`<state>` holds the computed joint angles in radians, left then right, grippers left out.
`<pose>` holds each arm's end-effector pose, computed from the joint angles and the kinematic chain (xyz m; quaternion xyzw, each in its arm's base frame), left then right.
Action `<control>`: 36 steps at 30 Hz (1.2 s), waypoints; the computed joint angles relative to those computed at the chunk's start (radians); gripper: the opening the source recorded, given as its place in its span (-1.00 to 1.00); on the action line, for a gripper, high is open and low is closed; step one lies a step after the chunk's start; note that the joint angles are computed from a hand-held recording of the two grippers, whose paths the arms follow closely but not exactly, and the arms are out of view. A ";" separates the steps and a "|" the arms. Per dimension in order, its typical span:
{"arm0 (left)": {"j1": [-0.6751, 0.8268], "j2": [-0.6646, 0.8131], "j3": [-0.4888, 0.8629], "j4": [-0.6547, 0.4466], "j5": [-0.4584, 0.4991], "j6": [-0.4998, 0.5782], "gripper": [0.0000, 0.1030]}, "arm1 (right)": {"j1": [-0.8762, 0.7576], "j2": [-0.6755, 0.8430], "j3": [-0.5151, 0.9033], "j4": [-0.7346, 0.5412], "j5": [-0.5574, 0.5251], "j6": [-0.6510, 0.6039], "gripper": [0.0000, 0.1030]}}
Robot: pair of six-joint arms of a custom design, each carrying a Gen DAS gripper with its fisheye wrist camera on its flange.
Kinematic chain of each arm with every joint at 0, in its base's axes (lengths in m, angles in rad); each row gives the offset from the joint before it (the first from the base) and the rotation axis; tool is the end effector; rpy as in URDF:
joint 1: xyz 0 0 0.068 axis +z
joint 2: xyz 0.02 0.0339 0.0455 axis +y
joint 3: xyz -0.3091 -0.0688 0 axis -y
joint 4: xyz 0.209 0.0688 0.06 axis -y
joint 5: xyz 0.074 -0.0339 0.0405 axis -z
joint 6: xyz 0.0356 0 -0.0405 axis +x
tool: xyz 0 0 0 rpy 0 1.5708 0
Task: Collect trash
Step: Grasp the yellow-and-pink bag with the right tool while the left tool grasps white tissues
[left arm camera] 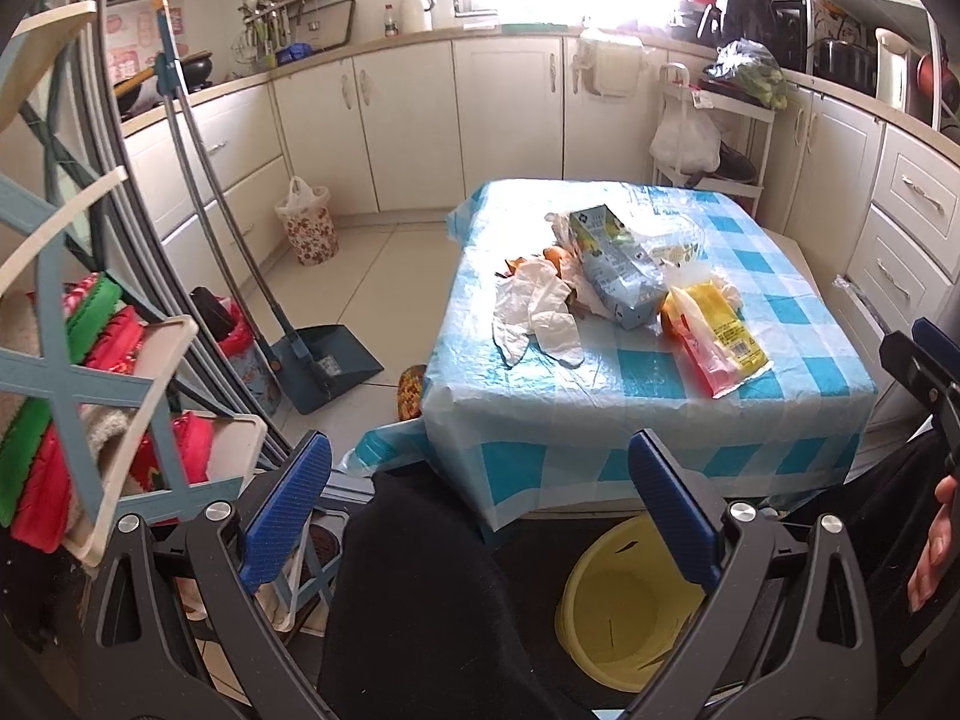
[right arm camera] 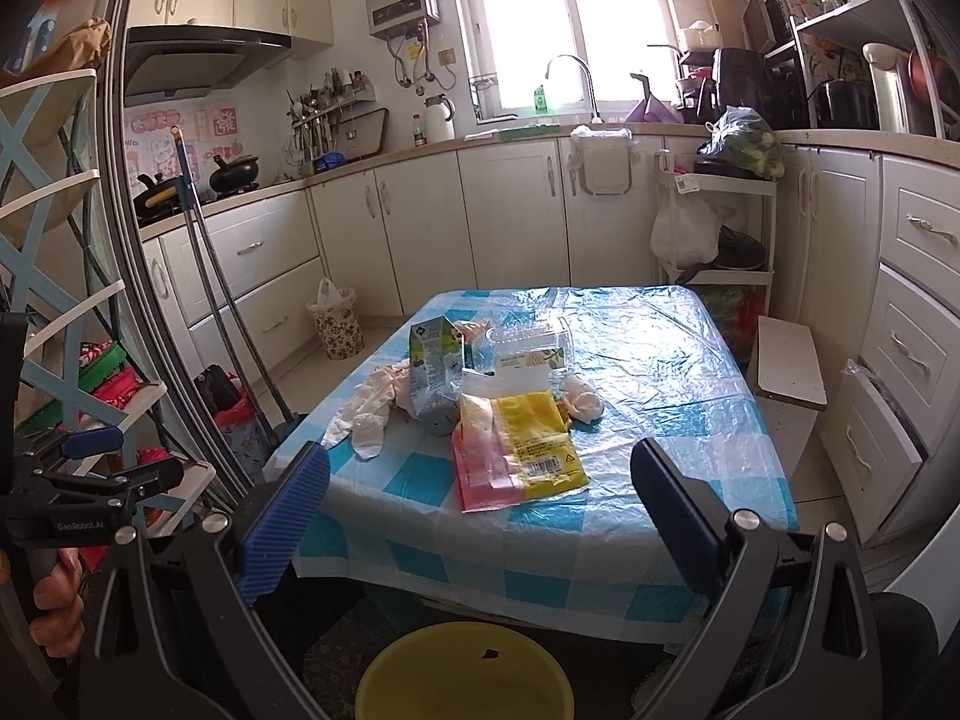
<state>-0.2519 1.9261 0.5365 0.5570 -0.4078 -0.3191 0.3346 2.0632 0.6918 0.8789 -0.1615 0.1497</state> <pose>0.2902 -0.0601 0.1296 -0.1037 0.9104 0.0817 0.3922 0.3405 0.1244 0.1413 -0.1202 0.8479 0.1899 0.4802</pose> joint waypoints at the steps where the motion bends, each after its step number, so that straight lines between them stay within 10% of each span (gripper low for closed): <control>1: 0.005 0.022 0.027 -0.011 0.012 0.004 0.86 | -0.004 0.011 0.027 -0.027 -0.004 -0.004 0.87; 23: 0.167 0.419 0.647 -0.275 0.207 0.141 0.86 | 0.018 0.388 0.808 -0.801 0.034 -0.187 0.87; 36: 0.214 0.682 1.129 -0.583 0.252 0.146 0.60 | -0.023 0.531 1.022 -0.991 -0.036 -0.143 0.84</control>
<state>-0.0380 2.6082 1.6660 -0.0263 -0.1554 -0.1733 0.3119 2.5946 1.7133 -0.1119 -0.1971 0.0068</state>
